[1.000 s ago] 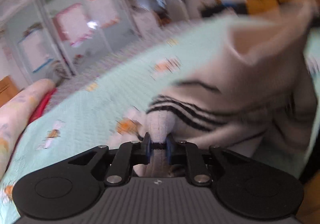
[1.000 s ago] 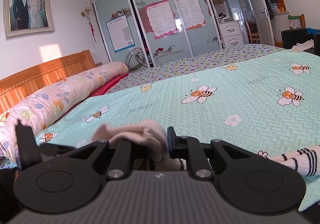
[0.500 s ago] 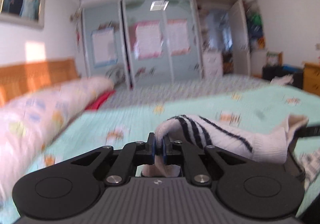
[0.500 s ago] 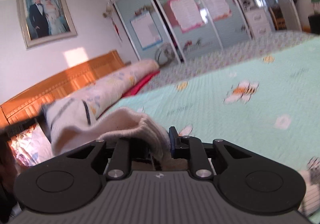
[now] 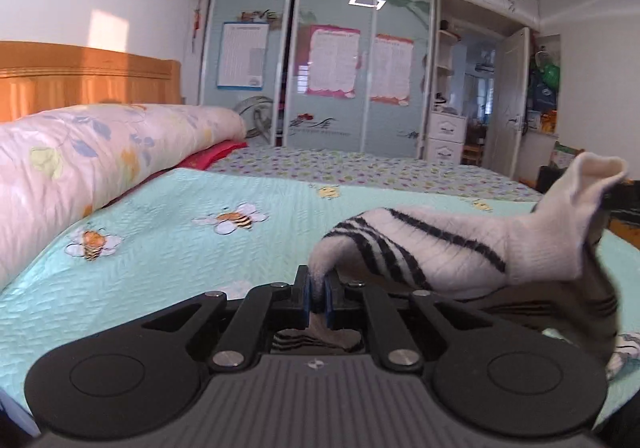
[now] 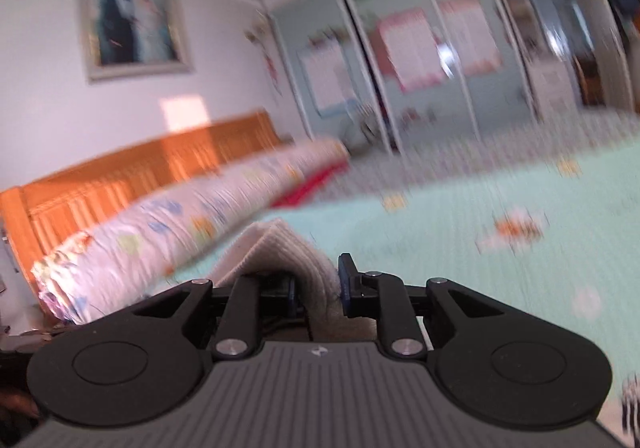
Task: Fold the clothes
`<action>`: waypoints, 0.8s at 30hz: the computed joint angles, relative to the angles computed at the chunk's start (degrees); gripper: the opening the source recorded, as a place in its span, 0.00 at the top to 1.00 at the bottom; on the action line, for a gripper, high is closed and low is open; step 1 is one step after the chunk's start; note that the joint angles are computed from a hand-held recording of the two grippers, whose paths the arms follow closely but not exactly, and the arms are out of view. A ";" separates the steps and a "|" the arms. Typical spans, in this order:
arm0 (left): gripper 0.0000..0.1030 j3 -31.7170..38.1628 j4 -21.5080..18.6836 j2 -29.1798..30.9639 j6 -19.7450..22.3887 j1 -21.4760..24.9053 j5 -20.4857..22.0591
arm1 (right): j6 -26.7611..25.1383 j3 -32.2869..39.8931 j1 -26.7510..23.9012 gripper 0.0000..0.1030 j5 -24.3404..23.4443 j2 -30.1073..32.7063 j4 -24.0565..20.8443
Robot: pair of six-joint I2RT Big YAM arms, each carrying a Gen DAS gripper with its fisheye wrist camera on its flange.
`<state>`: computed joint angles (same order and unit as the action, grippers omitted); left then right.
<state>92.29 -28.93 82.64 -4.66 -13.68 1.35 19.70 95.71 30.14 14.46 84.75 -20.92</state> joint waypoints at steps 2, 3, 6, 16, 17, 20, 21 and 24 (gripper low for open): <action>0.93 -0.45 -2.22 0.60 -3.03 0.51 -1.49 | -2.04 -1.33 1.04 0.79 -1.21 0.02 -0.01; 0.93 -0.74 -3.82 0.86 -4.59 0.82 -1.97 | -3.03 -2.19 1.51 0.79 -2.22 0.17 -2.55; 0.93 -1.59 -8.59 1.70 -6.86 1.37 -1.22 | -3.50 -4.41 2.85 0.80 -2.55 1.09 -12.66; 0.65 -6.07 -7.80 -0.05 1.99 -0.55 -5.25 | 0.01 -12.06 3.04 0.33 1.15 -2.42 -17.08; 0.53 -6.74 -7.33 -0.67 3.19 -0.35 -5.58 | -0.66 -12.06 3.31 0.31 1.91 -2.16 -17.55; 0.50 -8.44 -6.95 -2.11 8.07 0.08 -5.62 | -4.67 -11.92 4.64 0.30 5.75 -0.94 -18.68; 0.48 -8.97 -6.91 -2.55 9.80 0.21 -5.56 | -6.75 -12.08 5.12 0.30 7.41 -0.61 -18.53; 0.47 -9.74 -6.03 -2.73 13.60 -0.89 -6.64 | -15.57 -13.43 6.78 0.46 13.42 0.22 -14.21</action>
<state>82.55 -34.96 79.91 8.94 -14.58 -5.29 4.12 82.28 36.92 27.88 84.97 -35.13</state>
